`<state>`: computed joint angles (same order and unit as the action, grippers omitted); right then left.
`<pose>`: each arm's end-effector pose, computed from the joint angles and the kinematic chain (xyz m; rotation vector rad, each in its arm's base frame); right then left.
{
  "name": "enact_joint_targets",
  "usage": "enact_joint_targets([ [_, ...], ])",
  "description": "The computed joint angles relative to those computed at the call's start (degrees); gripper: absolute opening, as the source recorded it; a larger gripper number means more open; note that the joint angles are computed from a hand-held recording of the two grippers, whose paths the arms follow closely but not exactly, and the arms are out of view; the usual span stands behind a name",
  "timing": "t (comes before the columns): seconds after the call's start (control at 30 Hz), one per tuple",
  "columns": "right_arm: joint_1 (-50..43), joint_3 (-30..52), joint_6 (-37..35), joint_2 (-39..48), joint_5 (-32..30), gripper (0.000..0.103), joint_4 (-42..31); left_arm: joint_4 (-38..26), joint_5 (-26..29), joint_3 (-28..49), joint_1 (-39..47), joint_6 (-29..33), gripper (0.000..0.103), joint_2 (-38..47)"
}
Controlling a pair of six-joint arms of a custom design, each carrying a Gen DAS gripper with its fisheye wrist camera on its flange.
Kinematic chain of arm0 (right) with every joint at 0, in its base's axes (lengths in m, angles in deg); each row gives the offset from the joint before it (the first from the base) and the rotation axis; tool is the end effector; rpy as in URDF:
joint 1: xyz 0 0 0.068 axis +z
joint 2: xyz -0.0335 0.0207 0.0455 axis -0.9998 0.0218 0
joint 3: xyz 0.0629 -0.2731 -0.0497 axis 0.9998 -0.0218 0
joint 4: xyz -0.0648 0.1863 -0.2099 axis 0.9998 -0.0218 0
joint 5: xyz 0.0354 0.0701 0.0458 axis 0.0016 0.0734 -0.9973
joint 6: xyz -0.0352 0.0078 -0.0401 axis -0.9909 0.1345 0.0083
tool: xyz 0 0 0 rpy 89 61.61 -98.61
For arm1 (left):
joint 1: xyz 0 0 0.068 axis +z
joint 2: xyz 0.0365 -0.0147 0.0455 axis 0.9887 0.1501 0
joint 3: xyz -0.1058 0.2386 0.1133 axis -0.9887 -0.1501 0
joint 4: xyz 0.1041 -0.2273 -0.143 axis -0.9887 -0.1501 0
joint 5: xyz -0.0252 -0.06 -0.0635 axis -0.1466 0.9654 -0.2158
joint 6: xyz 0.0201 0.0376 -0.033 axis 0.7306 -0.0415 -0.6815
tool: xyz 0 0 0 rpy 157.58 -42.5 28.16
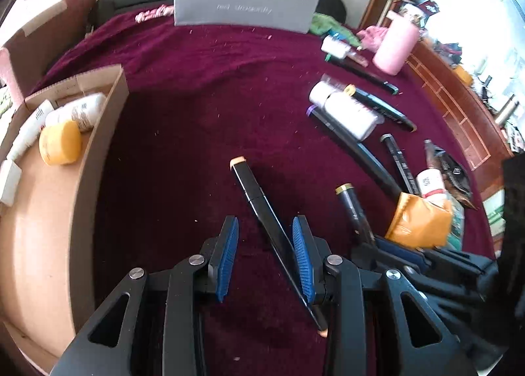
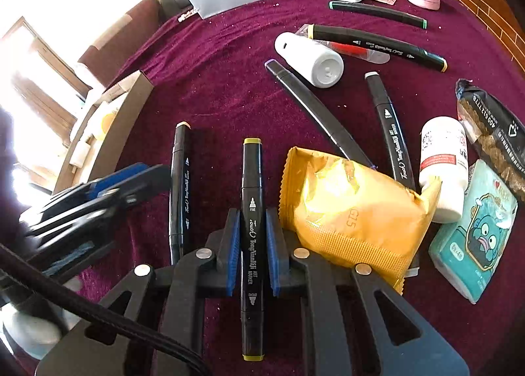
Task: Organize objects
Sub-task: 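Grasp a black marker with the left gripper while the right gripper holds its marker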
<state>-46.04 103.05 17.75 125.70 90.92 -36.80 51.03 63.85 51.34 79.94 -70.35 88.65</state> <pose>0.2163 0.1935 0.0084 0.2246 2.5838 0.4732 0.2791 -0.0180 0.0117 0.4548 2.5955 -0.3490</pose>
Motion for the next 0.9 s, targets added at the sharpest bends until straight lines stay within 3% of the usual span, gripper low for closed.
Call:
enact_joint_targets([
  [0.1, -0.2, 0.1, -0.2, 0.8, 0.0, 0.012, 1.4, 0.9, -1.9, 0.7, -2.0, -1.2, 0.029, 2.0],
  [0.27, -0.1, -0.4, 0.4, 1.8, 0.1, 0.012, 4.1, 9.5, -6.5, -2.0, -5.7, -2.6, 0.037, 3.3],
  [0.43, -0.2, -1.9, 0.6, 2.0, -0.1, 0.012, 6.9, 15.2, -8.1, -4.0, -6.8, 0.9, 0.035, 4.6],
  [0.47, 0.0, -1.8, 0.5, 2.0, 0.2, 0.012, 6.8, 15.7, -7.2, -4.5, -6.3, 1.7, 0.032, 4.5],
  [0.53, 0.9, -1.3, 0.4, 1.8, 1.7, 0.012, 5.2, 14.7, -3.2, -4.9, -3.9, 2.9, 0.011, 4.0],
  [0.63, 2.5, 0.4, -0.4, 1.7, 4.8, 0.012, 1.8, 11.3, 3.1, -4.1, 0.4, 3.2, 0.011, 3.9],
  [0.9, 4.5, 2.8, -1.2, 1.7, 8.9, 0.012, -3.6, 7.3, 9.6, -7.0, 6.5, 6.3, 0.011, 0.4],
])
